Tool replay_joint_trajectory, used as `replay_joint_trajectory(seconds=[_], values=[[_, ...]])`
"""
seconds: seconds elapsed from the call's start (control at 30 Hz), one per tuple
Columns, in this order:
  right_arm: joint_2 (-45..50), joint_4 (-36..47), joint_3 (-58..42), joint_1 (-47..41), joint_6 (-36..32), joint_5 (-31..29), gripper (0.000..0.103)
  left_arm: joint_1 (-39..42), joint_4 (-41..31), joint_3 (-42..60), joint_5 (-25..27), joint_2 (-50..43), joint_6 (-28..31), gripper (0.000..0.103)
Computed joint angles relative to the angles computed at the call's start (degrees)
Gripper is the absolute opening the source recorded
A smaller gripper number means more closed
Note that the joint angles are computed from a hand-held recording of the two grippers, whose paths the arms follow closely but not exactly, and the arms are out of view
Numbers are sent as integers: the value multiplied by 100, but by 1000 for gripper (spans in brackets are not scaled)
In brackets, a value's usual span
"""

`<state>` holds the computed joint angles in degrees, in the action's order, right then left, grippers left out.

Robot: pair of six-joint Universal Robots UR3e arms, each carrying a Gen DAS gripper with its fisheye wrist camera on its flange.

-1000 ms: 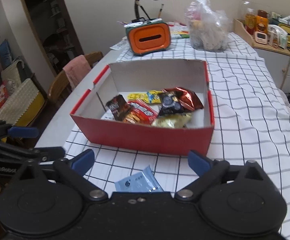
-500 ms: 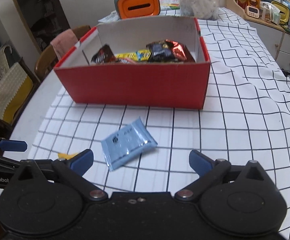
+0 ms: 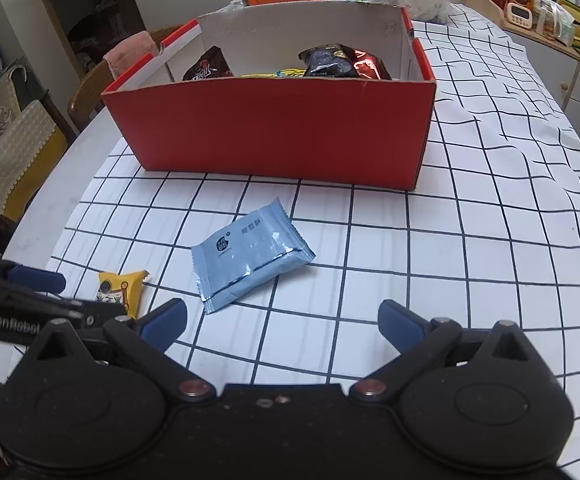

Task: Organize snacks
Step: 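Move both open tools back to the yellow candy and blue packet, then grasp the yellow candy with the left tool while the right tool grasps the blue packet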

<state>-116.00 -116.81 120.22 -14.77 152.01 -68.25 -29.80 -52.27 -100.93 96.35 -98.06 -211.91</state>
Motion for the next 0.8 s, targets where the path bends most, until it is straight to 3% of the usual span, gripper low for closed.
replay_joint_trajectory(seconds=[0.23,0.37,0.5,0.57,0.67,0.8], values=[[253,-276,40,151,-301,-111,102,15,-95,210,23,-302,-85,82],[378,-395,42,213,-462,-141,101,72,-151,214,-70,-340,-67,66],[576,-545,-24,299,-534,-159,101,67,-100,197,-28,-350,-44,59],[721,-691,-58,403,-532,-207,101,22,-146,243,60,-367,-40,49],[981,-909,-136,581,-525,-276,100,22,-136,212,101,-338,-27,43],[1310,-1195,-231,828,-538,-377,100,101,-96,100,4,-237,-55,42]])
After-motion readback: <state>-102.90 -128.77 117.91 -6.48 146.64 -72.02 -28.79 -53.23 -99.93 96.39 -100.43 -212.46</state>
